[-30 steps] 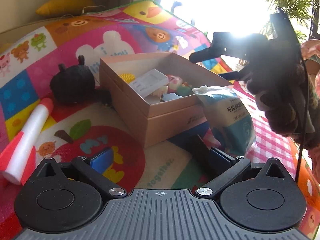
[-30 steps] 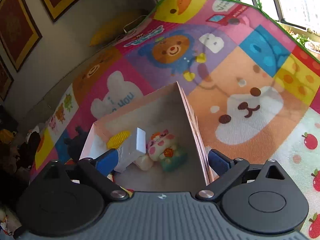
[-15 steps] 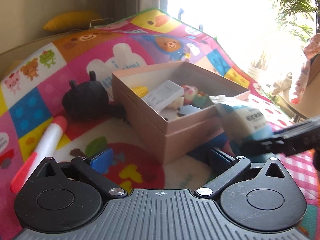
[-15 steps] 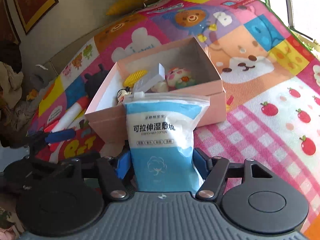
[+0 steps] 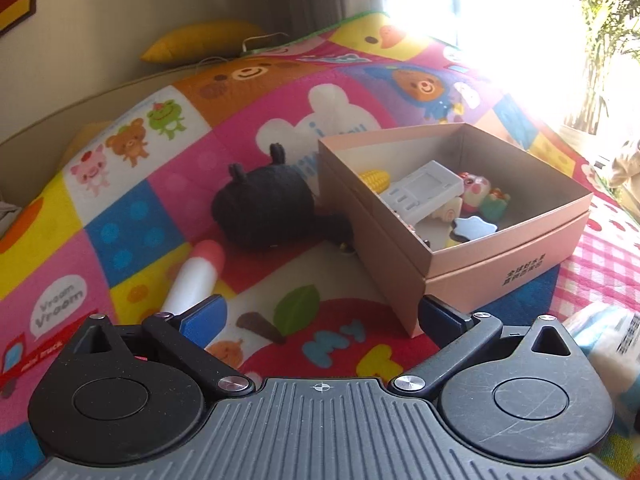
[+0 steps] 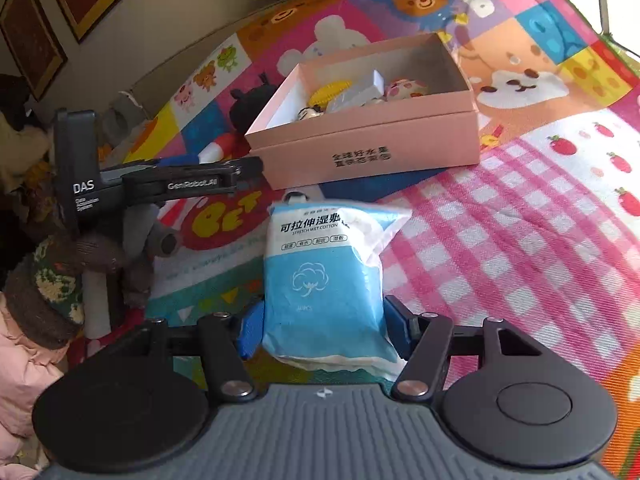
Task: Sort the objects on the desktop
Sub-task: 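Reach the left tool to the black cylinder while the right tool holds the bag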
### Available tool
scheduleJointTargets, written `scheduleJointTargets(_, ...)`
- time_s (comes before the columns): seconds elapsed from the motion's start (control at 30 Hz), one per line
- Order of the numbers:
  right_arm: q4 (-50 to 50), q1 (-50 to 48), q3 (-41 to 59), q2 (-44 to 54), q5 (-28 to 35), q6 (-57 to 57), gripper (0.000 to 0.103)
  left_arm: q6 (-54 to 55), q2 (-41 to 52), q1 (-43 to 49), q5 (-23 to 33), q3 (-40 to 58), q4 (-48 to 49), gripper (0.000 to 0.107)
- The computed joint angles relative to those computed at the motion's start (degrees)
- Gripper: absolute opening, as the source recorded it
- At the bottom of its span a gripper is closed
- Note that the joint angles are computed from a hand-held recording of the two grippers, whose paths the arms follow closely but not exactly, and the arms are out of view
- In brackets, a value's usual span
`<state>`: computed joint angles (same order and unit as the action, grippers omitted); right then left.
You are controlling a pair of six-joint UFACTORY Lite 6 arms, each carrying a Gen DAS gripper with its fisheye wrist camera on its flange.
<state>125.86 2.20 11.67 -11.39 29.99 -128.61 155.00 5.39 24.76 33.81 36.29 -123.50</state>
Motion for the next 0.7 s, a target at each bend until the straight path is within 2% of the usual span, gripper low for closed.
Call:
scheduleJointTargets(0.07,8.34,0.09,-2.42,-4.0,-3.3,-6.29,0.062,-6.72,-0.82,3.15,1.9,-0.57,7.48,0.103)
scheduleJointTargets(0.13,17.1,-0.8,-4.39,-6.54,-4.76,-13.83,0.062,-15.36,-2.14,7.17,6.06,-1.66,18.11,0.103)
scheduleJointTargets(0.23,16.1,-6.97,-5.92,-5.04,-0.34,-14.26,0.07,-23.39,-4.57,10.69,13.24,-4.29,32.53,0.103)
scheduleJointTargets(0.3,18.55,-9.61,-6.5,-1.86,3.95,-16.35,0.077,-24.21,-7.34,10.05,15.77,-7.13,38.6,0.103)
scheduleJointTargets(0.47,26.52,-11.11,-7.85,4.68,14.21,-21.13,0.08,-23.85,-13.18,3.55,14.52,-13.11,41.95,0.103)
scheduleJointTargets(0.6,19.79,-20.02,-7.94,7.09,19.57,-16.3,0.083,-25.58,-13.03,-2.33,12.55,-13.65,41.43,0.103)
scheduleJointTargets(0.7,14.68,-26.5,-6.68,9.37,21.66,-14.51,0.085,-29.39,-12.11,-2.45,17.21,-12.14,46.38,0.103)
